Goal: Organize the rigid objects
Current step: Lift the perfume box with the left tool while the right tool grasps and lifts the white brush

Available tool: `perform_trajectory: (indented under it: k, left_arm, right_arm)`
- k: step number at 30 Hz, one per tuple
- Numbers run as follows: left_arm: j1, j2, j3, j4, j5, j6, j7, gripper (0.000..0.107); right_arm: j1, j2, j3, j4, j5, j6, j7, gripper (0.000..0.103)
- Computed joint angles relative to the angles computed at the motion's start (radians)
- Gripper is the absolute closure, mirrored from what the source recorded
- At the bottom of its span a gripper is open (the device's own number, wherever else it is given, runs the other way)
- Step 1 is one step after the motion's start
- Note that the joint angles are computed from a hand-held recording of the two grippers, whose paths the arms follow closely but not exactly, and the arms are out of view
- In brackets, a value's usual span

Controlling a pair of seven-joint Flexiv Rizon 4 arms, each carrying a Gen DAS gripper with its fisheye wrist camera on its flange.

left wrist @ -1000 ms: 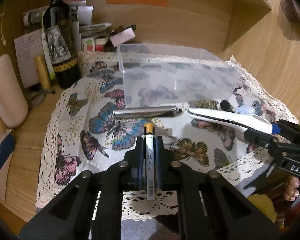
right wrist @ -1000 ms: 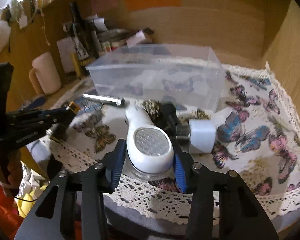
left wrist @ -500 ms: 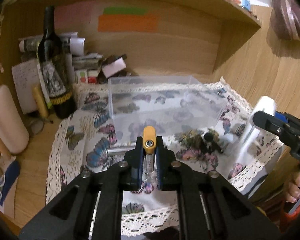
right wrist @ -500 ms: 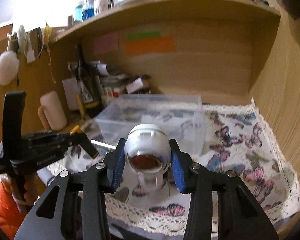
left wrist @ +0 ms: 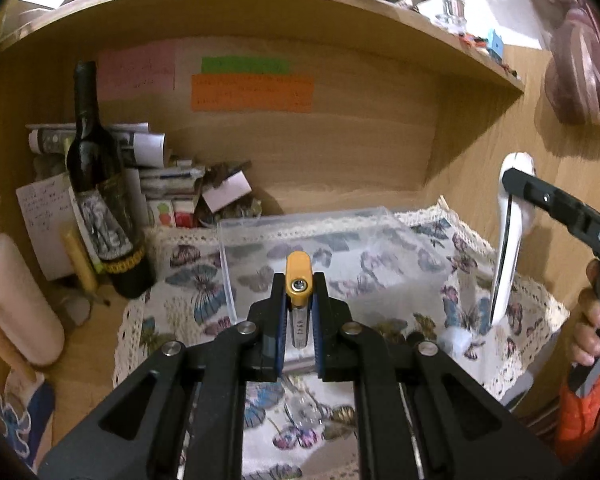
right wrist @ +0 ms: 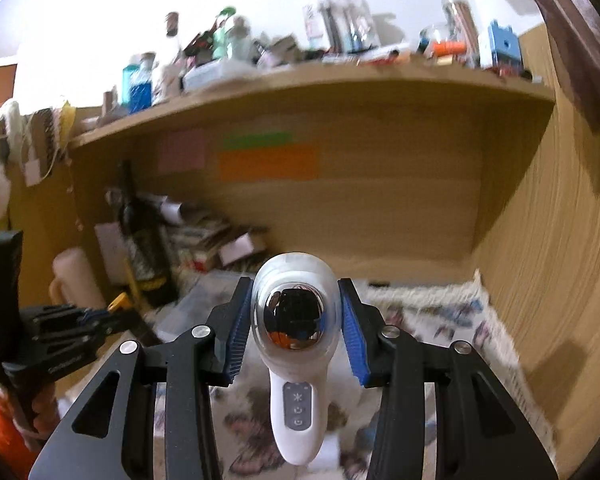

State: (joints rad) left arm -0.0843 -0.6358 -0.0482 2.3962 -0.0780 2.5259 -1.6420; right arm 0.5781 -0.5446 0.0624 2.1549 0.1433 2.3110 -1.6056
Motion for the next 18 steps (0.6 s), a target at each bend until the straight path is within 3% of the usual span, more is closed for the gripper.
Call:
perform_trajectory:
  k: [6,11,18]
  left_arm:
    - [0.02,0.011,0.008,-0.062,-0.014,-0.05,0.03,0.096]
    - [0.084,-0.016,-0.021,-0.147,0.033,-0.18,0.03,0.096]
    - [0.084,-0.08,-0.024,-0.251,0.017,-0.365,0.084,0.096]
  right_arm:
    - [0.046,-0.034,-0.065,-0.12,0.044,-0.046,-0.051,0.064]
    - [0.07,-0.092,-0.103,-0.218,0.05,-0.095,-0.083,0.065]
    - [0.109,-0.188,-0.169,-0.328,0.014,-0.256,-0.06,0.065]
